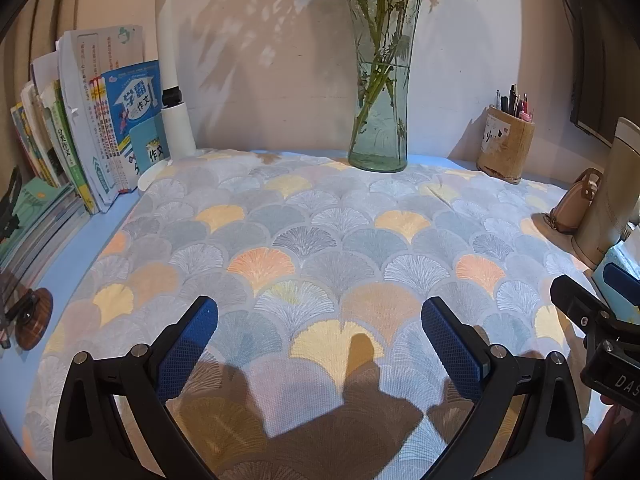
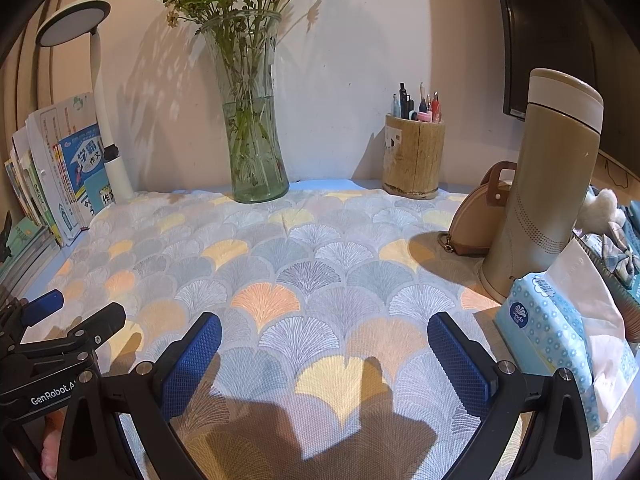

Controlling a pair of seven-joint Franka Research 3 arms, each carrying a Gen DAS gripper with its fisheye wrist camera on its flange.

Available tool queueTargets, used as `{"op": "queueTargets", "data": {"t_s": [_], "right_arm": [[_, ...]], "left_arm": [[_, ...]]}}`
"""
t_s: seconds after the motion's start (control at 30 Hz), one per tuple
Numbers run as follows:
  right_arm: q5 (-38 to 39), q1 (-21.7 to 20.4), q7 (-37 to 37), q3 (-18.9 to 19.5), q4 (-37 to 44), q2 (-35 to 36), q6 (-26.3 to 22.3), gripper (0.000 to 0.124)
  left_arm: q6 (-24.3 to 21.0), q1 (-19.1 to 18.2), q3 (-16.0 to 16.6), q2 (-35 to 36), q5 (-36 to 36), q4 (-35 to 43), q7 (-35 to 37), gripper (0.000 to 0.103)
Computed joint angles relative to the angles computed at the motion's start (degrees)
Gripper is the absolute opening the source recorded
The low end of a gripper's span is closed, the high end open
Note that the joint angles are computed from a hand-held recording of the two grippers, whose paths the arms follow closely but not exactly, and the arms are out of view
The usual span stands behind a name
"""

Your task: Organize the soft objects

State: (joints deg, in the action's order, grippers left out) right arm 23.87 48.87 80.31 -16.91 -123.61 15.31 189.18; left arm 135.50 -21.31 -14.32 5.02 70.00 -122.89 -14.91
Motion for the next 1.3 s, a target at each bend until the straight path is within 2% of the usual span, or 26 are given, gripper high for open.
{"op": "queueTargets", "data": {"t_s": [0.33, 0.43, 0.87, 1.0, 1.3], "right_arm": [[0.1, -0.7, -0.3, 0.8, -0.1, 0.0, 0.0, 0.103], [-0.5, -3.2, -0.6, 3.1, -0.1, 0.1, 0.1, 0.103], [-0.5, -2.9, -0.5, 2.8, 0.0, 0.1, 0.0, 0.103], [-1.0, -4.7, -0.8, 4.5, -0.2, 0.0, 0.0, 0.103], [-1.6, -5.7, -0.7, 5.4, -0.1, 0.0, -0.3, 0.103]], "left_arm": [[-1.4, -0.2, -0.1, 0.5, -2.9, 0.8, 2.1, 0.102], [-2.3, -0.5, -0.1, 0.7, -3.1, 1.2, 2.4, 0.102], [-4.3, -1.1, 0.0, 1.7, -5.4, 2.4, 5.5, 0.102], [-4.9, -1.4, 0.1, 1.9, -5.6, 2.7, 5.8, 0.102], [-4.5, -1.3, 0.2, 1.9, -6.2, 2.7, 6.4, 0.102]]}}
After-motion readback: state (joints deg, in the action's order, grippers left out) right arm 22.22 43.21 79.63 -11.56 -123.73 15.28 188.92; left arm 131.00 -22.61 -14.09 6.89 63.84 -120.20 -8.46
